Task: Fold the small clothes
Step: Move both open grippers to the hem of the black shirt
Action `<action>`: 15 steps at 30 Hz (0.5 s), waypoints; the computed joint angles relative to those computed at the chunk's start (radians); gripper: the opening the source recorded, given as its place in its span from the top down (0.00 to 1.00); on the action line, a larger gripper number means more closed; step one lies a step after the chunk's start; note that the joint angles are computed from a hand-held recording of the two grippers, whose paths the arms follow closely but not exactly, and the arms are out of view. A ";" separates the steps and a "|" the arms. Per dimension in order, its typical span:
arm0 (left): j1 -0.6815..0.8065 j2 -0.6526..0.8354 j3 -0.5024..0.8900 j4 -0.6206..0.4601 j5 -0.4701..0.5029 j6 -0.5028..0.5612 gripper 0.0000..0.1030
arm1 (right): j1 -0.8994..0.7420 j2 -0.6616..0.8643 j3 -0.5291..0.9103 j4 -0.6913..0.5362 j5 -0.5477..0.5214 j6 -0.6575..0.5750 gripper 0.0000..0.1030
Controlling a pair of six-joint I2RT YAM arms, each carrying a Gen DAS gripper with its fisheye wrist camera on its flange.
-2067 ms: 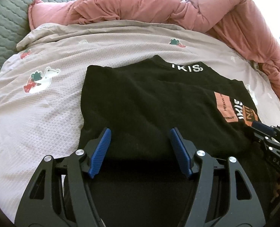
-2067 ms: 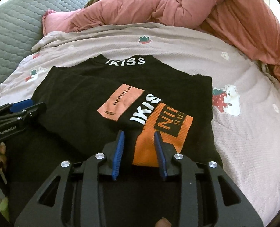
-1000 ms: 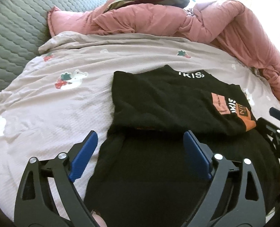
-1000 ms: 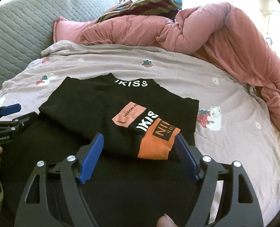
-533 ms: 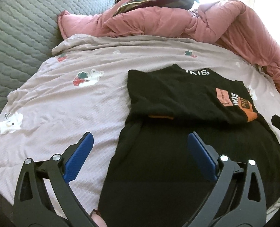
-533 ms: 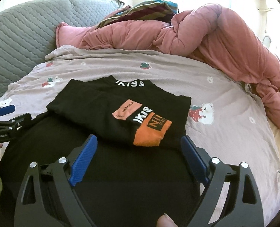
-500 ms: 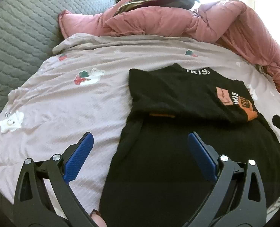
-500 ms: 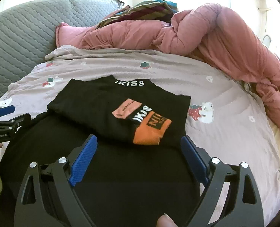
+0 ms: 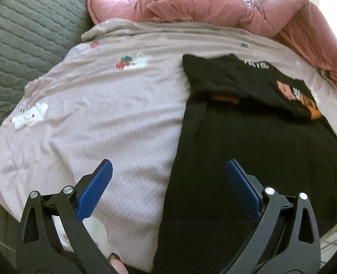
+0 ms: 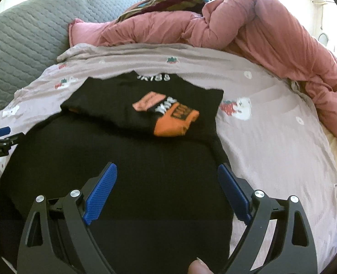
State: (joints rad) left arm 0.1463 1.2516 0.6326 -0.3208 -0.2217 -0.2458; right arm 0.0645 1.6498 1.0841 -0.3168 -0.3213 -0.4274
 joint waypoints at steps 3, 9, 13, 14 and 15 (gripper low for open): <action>0.015 -0.035 -0.033 -0.017 0.042 -0.005 0.10 | -0.027 -0.012 -0.033 -0.014 -0.007 -0.026 0.14; 0.024 -0.086 -0.077 -0.051 0.095 -0.027 0.20 | -0.079 -0.029 -0.094 -0.045 -0.021 -0.067 0.14; 0.020 -0.096 -0.096 -0.069 0.105 -0.039 0.31 | -0.094 -0.036 -0.122 -0.062 -0.010 -0.085 0.14; 0.020 -0.097 -0.101 -0.074 0.110 -0.042 0.33 | -0.098 -0.043 -0.130 -0.068 -0.012 -0.092 0.14; 0.017 -0.102 -0.108 -0.080 0.110 -0.047 0.36 | -0.100 -0.048 -0.135 -0.069 -0.012 -0.096 0.14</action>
